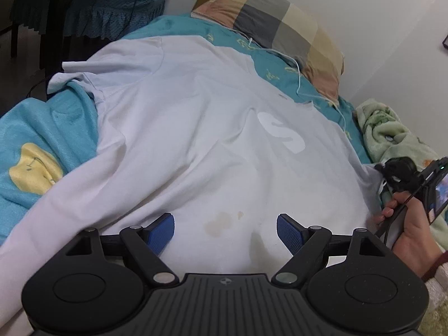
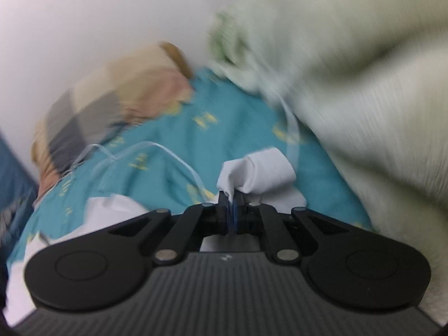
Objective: Fold clothes
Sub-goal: 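Grasp the sleeve with the right gripper and fold it over the shirt body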
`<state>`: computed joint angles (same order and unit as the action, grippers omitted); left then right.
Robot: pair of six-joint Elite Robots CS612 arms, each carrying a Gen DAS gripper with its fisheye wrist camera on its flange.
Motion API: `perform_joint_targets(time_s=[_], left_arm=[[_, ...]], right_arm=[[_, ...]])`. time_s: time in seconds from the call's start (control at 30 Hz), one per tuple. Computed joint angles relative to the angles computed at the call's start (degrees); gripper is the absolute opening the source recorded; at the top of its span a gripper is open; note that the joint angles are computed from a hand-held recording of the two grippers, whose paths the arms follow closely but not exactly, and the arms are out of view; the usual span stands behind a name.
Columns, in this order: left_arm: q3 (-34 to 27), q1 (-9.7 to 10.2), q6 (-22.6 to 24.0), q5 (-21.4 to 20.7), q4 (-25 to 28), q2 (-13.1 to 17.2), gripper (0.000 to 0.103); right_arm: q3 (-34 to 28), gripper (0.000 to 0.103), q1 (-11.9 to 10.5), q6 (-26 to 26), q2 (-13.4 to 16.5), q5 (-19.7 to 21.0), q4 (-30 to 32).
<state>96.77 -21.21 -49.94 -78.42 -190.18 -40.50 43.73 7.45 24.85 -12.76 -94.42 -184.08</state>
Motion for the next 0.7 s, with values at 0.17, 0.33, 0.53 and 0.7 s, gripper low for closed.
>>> perform_joint_targets(time_s=[0.17,0.33,0.53,0.7], left_arm=[[1.92,0.05,-0.81,3.68,-3.53,-1.23,0.082],[3.54,0.20,-1.40,8.10,-5.25,-2.15,0.082],[4.10,1.23,-3.54,7.88,-4.21,-2.45,0.082],[3.49,1.27,-2.29,7.51,-4.65,-1.86,0.082]], right_arm=[[-0.41,0.006,3.44,-10.68,-1.06,2.05,-7.91],[-2.81,0.006,6.92,-21.98,0.01,10.64,-4.57],[-3.99,0.010,8.50,-23.93,1.84,14.00,6.36],[0.78,0.063,7.05,-21.45,-1.01,20.14,5.33]])
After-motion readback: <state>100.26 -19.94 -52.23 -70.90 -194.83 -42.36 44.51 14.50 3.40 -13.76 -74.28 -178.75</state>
